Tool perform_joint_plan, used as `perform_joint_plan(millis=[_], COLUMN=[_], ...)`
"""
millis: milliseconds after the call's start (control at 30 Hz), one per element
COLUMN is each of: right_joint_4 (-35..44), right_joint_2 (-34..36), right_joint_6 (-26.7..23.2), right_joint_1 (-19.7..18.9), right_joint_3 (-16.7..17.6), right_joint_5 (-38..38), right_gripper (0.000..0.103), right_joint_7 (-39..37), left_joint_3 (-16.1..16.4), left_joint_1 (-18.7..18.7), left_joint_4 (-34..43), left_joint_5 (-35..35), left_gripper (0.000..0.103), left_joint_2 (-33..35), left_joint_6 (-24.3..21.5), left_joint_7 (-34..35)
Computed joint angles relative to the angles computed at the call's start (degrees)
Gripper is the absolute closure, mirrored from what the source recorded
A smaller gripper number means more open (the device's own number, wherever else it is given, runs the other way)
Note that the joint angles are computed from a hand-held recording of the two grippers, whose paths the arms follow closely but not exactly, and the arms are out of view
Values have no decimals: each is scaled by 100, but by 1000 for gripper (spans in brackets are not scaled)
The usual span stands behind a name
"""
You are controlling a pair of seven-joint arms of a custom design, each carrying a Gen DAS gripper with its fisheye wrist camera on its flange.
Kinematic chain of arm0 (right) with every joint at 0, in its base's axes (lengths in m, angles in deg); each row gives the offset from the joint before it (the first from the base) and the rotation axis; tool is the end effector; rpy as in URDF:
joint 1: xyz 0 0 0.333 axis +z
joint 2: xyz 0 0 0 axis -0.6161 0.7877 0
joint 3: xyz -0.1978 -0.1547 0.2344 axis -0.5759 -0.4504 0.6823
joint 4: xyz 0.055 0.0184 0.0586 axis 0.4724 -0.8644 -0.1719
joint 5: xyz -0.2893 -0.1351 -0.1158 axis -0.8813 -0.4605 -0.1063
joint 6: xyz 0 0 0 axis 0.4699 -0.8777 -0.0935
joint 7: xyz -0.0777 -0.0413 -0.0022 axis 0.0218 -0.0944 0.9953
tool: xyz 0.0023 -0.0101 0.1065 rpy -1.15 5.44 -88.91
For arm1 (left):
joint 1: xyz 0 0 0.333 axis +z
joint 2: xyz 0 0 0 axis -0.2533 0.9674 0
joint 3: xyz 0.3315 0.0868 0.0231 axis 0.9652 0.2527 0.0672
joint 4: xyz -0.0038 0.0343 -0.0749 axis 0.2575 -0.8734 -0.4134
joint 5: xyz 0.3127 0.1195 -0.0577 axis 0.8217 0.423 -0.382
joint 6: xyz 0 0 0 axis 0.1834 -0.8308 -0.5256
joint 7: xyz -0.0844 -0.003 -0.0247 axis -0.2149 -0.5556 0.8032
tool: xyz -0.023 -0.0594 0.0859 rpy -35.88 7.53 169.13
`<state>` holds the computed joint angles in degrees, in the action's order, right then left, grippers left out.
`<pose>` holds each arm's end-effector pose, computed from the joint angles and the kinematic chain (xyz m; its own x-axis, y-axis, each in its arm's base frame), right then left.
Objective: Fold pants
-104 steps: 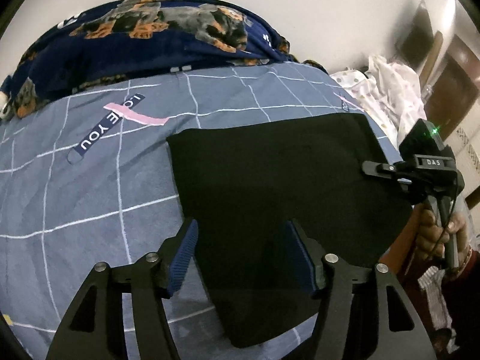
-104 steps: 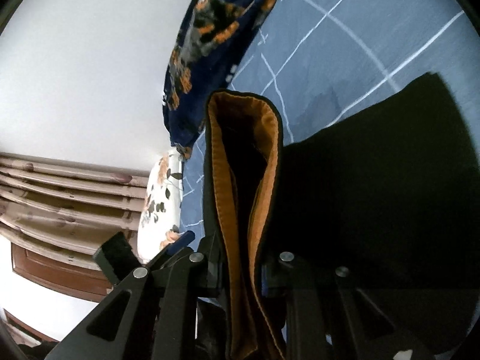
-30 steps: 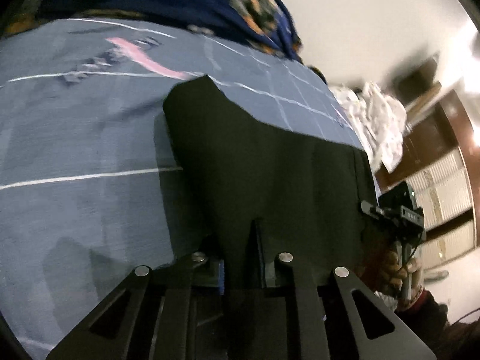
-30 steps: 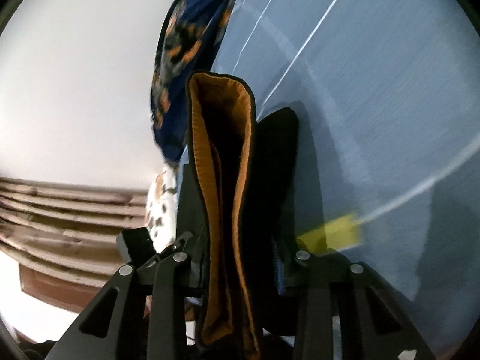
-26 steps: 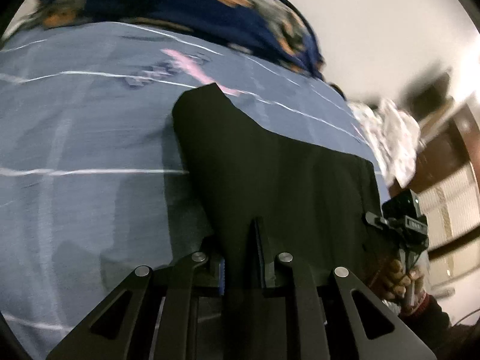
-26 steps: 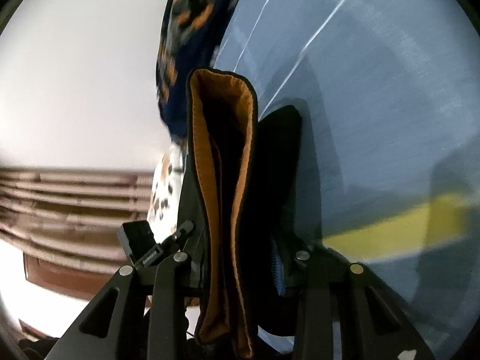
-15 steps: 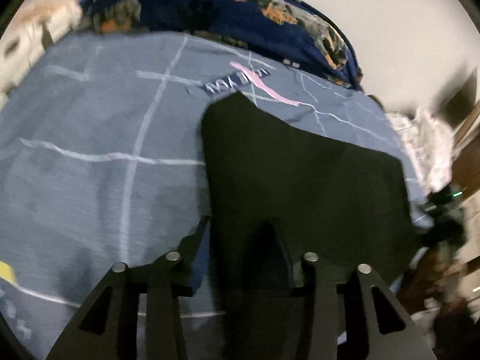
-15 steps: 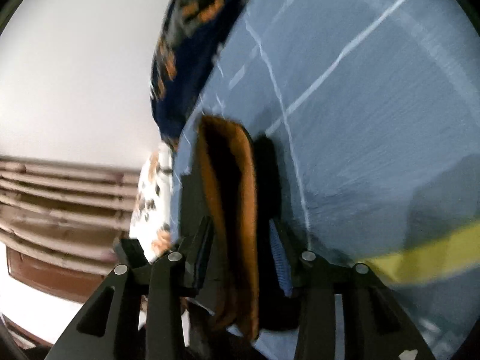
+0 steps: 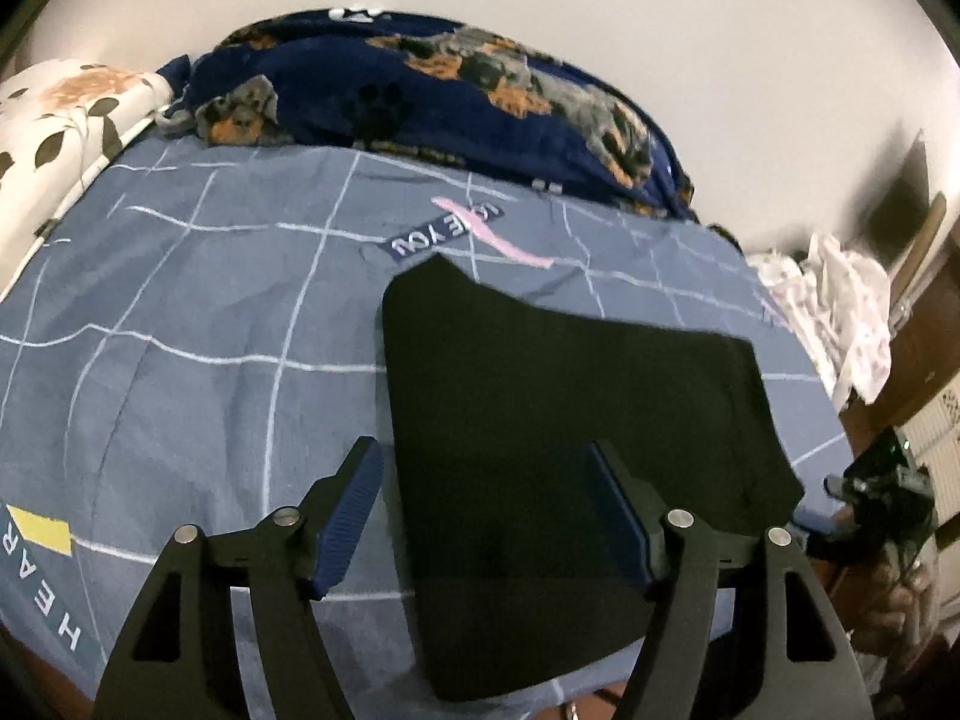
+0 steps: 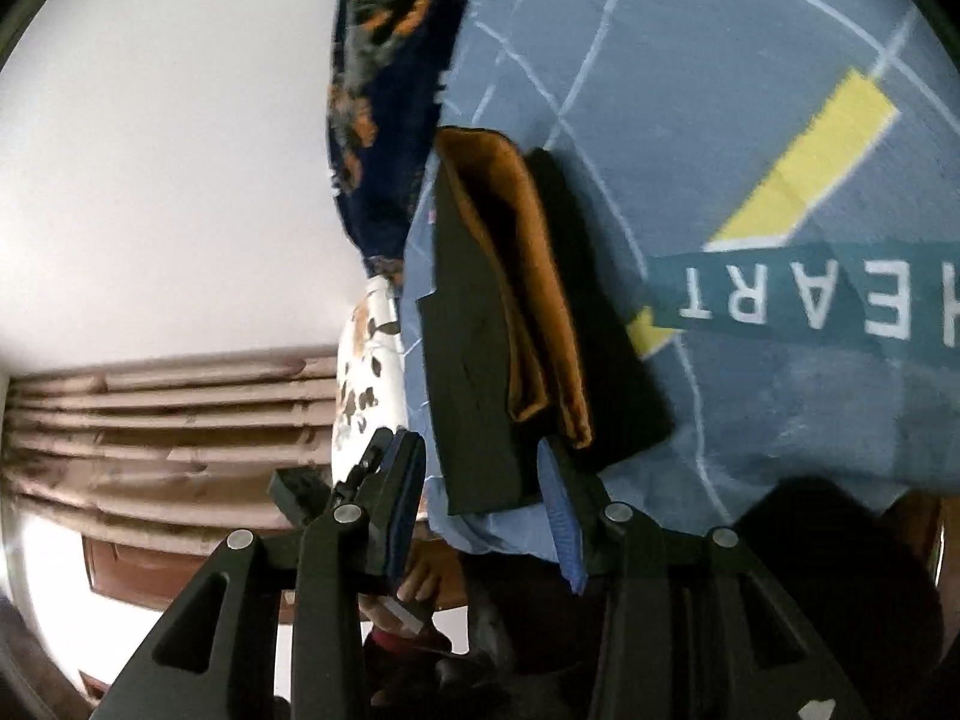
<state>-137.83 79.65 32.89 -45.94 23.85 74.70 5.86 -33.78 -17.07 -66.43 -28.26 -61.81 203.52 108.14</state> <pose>0.6850 0.0527 0.4178 -0.1655 -0.2528 -0.9533 -0.9345 0.3491 0.0697 0.6701 -0.1023 0.4931 -0.0446 -0.9415 0.3340 -0.7923 -0.1703 -0.5859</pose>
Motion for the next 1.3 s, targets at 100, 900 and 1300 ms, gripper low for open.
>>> perform_joint_plan(millis=[100, 900, 1300], right_joint_4=[-42, -236, -156], right_joint_2=[-63, -218, -234], right_joint_6=[103, 940, 1241], right_joint_1=[49, 278, 500], right_joint_3=[-19, 37, -120], right_joint_5=[-32, -414, -1099], right_gripper=[63, 90, 86], right_joint_7=[65, 459, 703], left_joint_3=[-43, -33, -84], left_joint_1=[35, -5, 148], left_joint_4=[-32, 106, 230], left_joint_5=[-67, -156, -388], left_gripper=[33, 31, 30], left_joint_2=[2, 141, 279], left_joint_6=[-48, -626, -943], left_joint_7=[21, -78, -223])
